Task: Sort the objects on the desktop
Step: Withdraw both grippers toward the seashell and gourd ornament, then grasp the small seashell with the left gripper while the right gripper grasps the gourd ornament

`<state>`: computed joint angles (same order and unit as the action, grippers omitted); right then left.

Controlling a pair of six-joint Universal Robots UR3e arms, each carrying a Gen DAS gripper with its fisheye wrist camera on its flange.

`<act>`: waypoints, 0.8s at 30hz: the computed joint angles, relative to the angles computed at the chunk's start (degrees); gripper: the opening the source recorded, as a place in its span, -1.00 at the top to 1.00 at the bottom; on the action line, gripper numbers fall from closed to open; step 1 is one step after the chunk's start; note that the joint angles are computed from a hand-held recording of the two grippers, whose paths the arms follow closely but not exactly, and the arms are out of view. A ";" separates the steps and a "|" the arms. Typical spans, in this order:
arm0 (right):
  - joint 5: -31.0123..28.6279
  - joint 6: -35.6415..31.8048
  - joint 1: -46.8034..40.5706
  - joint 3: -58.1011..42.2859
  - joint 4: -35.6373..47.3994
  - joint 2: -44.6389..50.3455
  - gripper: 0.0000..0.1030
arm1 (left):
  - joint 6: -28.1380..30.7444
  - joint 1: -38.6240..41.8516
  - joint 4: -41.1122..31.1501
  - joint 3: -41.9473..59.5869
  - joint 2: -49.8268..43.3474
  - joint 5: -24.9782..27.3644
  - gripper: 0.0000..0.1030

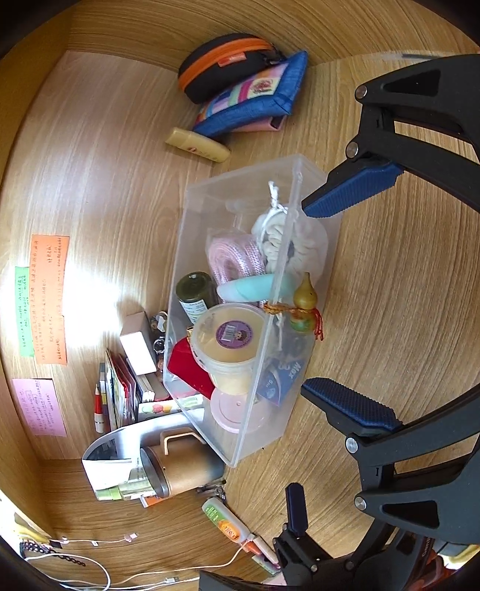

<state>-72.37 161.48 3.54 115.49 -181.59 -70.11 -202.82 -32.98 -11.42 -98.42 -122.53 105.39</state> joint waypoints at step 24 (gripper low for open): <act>0.55 8.23 1.19 -7.51 5.11 6.94 -0.62 | 4.37 -2.23 -2.33 4.83 -4.41 0.85 -0.30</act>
<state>-71.82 169.71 4.73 107.98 -176.48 -63.17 -198.45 -35.21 -13.74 -93.59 -126.94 106.24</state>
